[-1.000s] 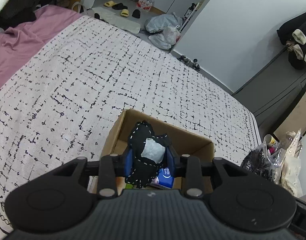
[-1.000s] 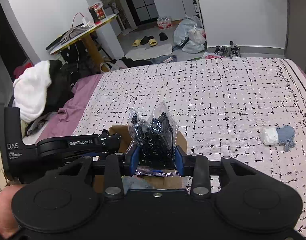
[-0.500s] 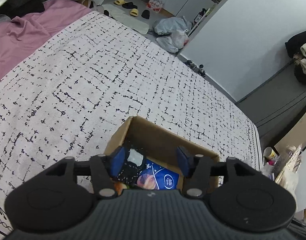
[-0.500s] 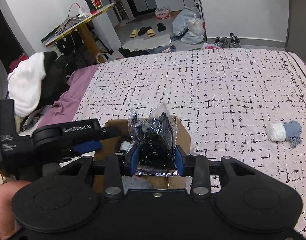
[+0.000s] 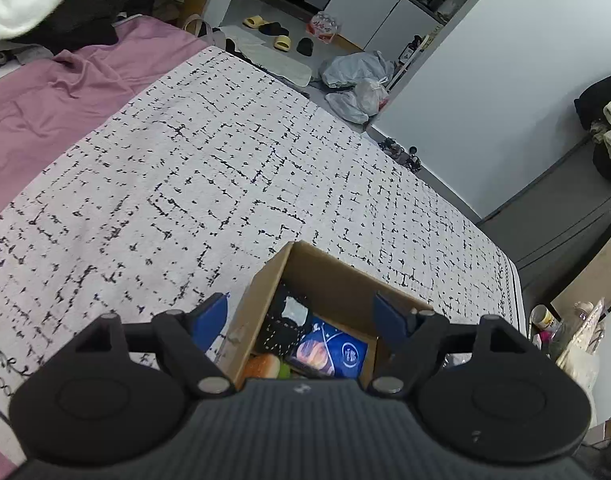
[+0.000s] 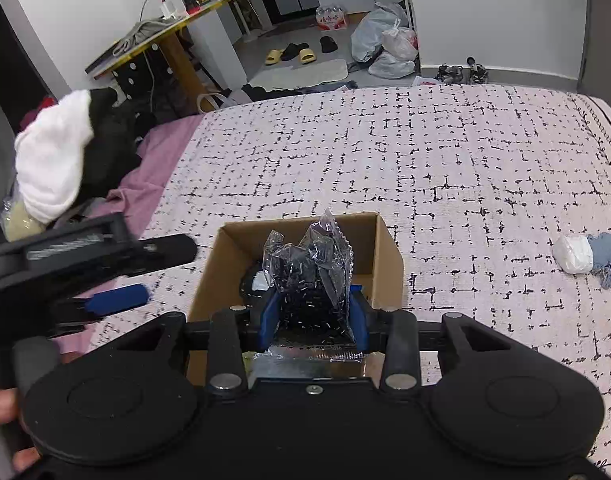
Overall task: Organize soft objects
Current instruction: 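Carry the black sock and clear bag over the box with both grippers, then open both grippers to drop the sock and bag into the box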
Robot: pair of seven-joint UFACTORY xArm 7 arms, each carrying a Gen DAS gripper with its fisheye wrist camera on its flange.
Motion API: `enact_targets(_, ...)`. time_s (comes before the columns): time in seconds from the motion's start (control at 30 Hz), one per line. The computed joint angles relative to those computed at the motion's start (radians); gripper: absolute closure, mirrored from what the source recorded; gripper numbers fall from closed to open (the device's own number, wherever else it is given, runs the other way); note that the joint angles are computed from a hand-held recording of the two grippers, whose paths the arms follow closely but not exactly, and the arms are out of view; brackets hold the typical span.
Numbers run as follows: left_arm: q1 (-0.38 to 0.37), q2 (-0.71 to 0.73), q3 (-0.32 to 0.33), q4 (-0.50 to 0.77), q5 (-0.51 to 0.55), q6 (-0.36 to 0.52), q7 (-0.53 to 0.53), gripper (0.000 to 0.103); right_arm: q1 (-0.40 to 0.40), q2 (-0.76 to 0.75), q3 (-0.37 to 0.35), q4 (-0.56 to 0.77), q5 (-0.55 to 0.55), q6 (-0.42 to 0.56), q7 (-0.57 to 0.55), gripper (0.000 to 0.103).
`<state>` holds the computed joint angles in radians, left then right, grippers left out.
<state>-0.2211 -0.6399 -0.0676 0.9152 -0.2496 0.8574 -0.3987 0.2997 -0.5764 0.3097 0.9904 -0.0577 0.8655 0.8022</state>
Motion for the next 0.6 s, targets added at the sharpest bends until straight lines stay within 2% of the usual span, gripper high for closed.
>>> enact_targets(0.1, 0.003, -0.027, -0.001, -0.003, 0.012, 0.013, 0.004, 0.023, -0.005, 0.017, 0.009, 0.005, -0.016, -0.003, 0.002, 0.064)
enact_targets(0.2, 0.001, -0.051, 0.002, -0.010, 0.014, 0.021, 0.010, 0.017, 0.002, 0.022, 0.012, 0.016, -0.018, 0.010, 0.002, 0.055)
enact_targets(0.27, 0.004, -0.064, -0.004, -0.013, 0.018, 0.026, 0.006, 0.014, 0.011, 0.002, 0.006, 0.002, -0.009, -0.003, 0.003, 0.049)
enact_targets(0.37, 0.014, -0.072, -0.019, -0.007, 0.037, 0.035, -0.009, 0.009, 0.010, -0.032, 0.007, -0.009, -0.012, 0.007, 0.004, 0.048)
enact_targets(0.43, 0.015, -0.074, -0.029, -0.002, 0.049, 0.038, -0.014, 0.008, 0.008, -0.058, 0.004, -0.019, -0.012, 0.012, 0.001, 0.045)
enact_targets(0.6, 0.002, -0.071, -0.049, 0.016, 0.063, 0.056, -0.022, 0.006, -0.007, -0.137, -0.012, -0.057, -0.004, 0.019, -0.014, 0.032)
